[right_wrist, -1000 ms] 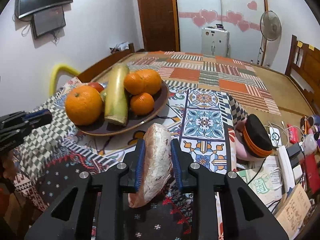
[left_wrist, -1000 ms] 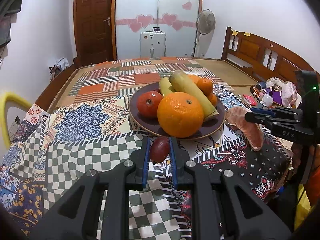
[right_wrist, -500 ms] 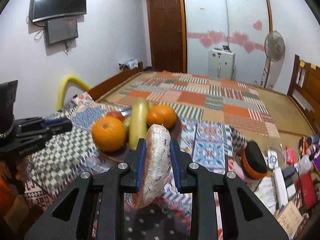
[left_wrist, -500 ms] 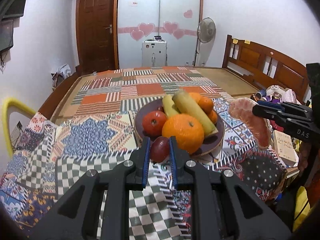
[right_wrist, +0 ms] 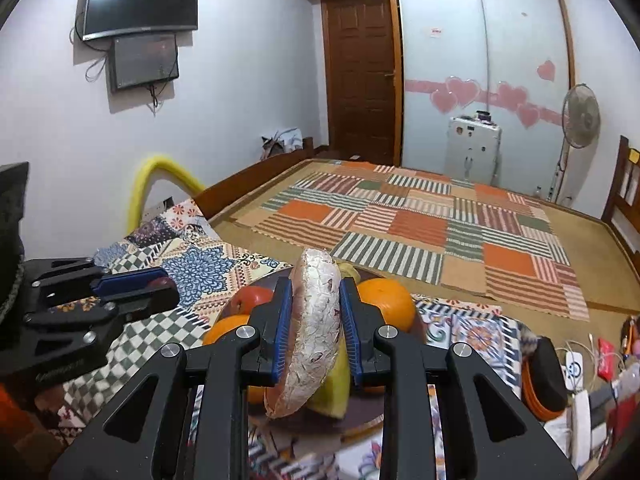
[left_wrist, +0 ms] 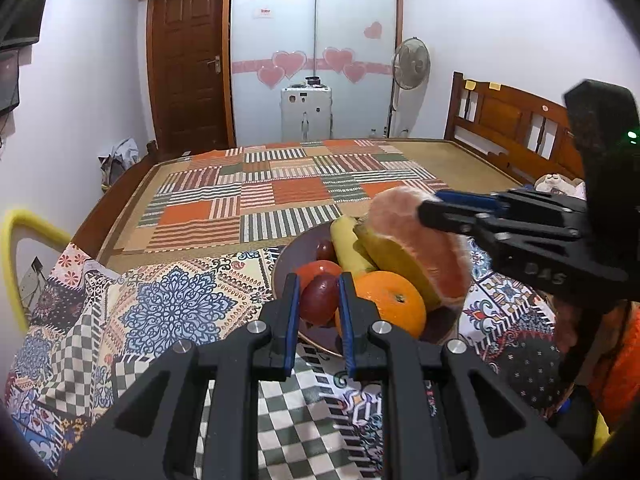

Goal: Organize fruits
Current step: 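Release the date on the plate with left tool while right tool sets the pomelo segment down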

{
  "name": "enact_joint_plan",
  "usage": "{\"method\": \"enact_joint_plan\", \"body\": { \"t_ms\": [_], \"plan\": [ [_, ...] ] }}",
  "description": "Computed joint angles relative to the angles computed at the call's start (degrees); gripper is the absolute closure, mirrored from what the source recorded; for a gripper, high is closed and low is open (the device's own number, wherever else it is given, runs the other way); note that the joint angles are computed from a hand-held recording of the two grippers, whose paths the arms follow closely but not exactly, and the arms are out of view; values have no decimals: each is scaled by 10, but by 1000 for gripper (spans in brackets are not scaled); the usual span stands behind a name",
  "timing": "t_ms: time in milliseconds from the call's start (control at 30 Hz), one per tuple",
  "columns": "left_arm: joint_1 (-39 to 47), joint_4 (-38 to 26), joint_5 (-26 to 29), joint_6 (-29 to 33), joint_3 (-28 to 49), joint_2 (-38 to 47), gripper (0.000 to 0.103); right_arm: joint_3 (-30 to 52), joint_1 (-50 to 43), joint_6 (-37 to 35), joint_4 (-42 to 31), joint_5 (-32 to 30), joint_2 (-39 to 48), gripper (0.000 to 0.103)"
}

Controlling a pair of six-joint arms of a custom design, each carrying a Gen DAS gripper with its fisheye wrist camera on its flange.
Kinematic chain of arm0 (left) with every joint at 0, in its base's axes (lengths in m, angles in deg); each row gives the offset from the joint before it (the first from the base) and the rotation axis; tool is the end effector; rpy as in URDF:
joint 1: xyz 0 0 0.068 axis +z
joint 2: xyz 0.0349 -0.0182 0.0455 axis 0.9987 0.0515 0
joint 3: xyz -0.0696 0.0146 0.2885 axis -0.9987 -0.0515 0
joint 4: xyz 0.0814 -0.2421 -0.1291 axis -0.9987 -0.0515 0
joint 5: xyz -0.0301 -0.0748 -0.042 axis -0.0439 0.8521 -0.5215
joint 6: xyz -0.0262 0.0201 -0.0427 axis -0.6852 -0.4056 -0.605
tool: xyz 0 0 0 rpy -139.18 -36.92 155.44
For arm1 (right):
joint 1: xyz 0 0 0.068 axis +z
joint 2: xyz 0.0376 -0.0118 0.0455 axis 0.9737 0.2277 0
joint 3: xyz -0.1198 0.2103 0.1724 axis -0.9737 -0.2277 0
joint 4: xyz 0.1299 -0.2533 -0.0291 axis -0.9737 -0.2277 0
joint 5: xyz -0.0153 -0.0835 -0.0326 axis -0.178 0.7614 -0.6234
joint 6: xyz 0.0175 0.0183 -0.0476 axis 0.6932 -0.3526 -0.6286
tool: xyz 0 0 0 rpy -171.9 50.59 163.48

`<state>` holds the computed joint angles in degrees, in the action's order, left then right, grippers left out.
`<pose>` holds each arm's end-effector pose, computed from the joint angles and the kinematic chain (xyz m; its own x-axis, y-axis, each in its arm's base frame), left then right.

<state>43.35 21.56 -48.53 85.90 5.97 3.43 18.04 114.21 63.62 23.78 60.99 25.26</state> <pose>0.2625 -0.2476 0.2225 -0.4535 0.3372 -0.8250 0.6210 0.7835 -0.0211 0.2008 0.1349 0.2440 -0.5240 -0.0031 -0.8517 -0.1069 0.9923 0.0622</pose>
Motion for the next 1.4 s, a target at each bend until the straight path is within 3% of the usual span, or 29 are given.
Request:
{"method": "enact_joint_plan", "body": {
  "t_ms": [167, 333, 533, 633, 767, 1067, 1400],
  "plan": [
    [5, 6, 4, 4, 14, 29, 85, -7, -18, -15, 37, -29, 30, 82],
    [7, 8, 7, 2, 21, 42, 85, -4, -5, -24, 23, -21, 35, 80],
    [2, -3, 10, -1, 39, 52, 85, -12, -3, 1, -5, -25, -24, 78],
    [-2, -10, 14, -1, 53, 60, 85, -21, 13, 9, -24, 6, -60, 70],
    [-3, -29, 31, -3, 87, 89, 85, -38, 30, 23, -57, 47, -102, 69],
    [-8, -53, 37, -13, 141, 142, 85, -75, 0, 37, -60, 33, -131, 67],
    [-3, -59, 31, -13, 144, 141, 73, -82, 12, 44, -62, 48, -146, 63]
  ]
}}
